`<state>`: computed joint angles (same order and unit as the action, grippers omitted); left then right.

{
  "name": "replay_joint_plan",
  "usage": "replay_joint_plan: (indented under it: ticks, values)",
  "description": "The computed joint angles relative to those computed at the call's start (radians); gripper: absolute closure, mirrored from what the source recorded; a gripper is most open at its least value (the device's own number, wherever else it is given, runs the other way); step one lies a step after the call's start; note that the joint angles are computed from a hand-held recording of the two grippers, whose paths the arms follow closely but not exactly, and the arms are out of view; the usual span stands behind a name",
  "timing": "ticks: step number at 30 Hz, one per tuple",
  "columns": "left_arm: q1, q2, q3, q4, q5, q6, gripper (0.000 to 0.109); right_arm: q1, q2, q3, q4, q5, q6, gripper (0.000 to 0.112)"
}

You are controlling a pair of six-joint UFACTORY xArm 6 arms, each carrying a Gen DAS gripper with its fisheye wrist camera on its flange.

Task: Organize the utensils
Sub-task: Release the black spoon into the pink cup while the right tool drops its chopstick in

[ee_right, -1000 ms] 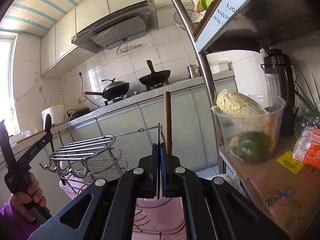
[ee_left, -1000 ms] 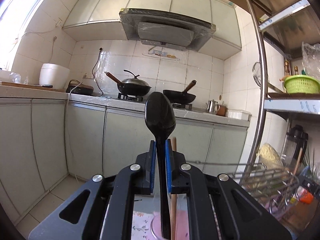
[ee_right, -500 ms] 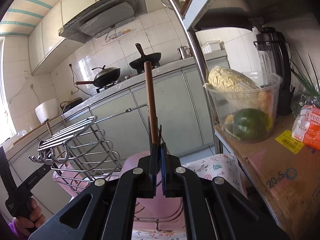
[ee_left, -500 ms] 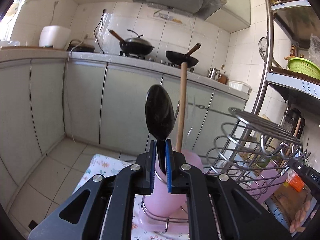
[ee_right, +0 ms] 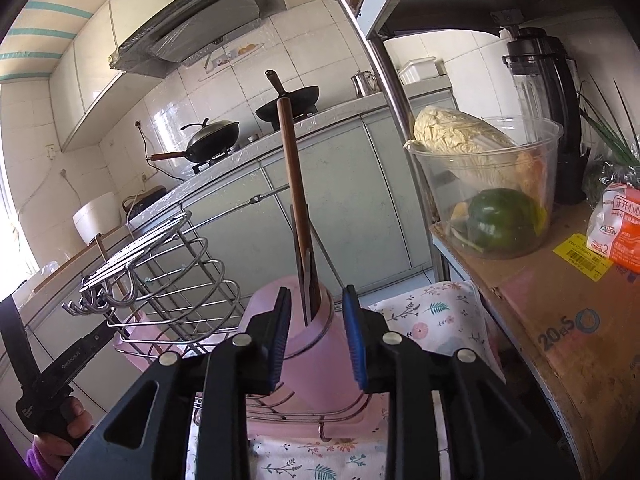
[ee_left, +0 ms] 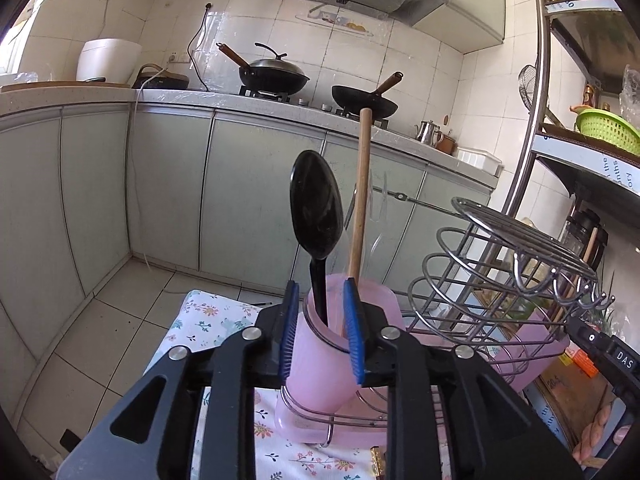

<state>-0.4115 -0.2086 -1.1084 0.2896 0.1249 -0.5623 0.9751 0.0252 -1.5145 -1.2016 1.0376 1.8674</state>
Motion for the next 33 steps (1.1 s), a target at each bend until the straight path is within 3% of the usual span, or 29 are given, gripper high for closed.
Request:
replay_joint_plan:
  ticks: [18,33]
  values:
    - [-0.03,-0.084,0.041,0.035,0.07,-0.028,0.073,0.073,-0.02,0.001,-0.009,0.054,0.013,0.087]
    - [-0.067,-0.2,0.127,0.022,0.141,0.014,0.072,0.144,0.006,-0.036,0.028,0.074,-0.028,0.086]
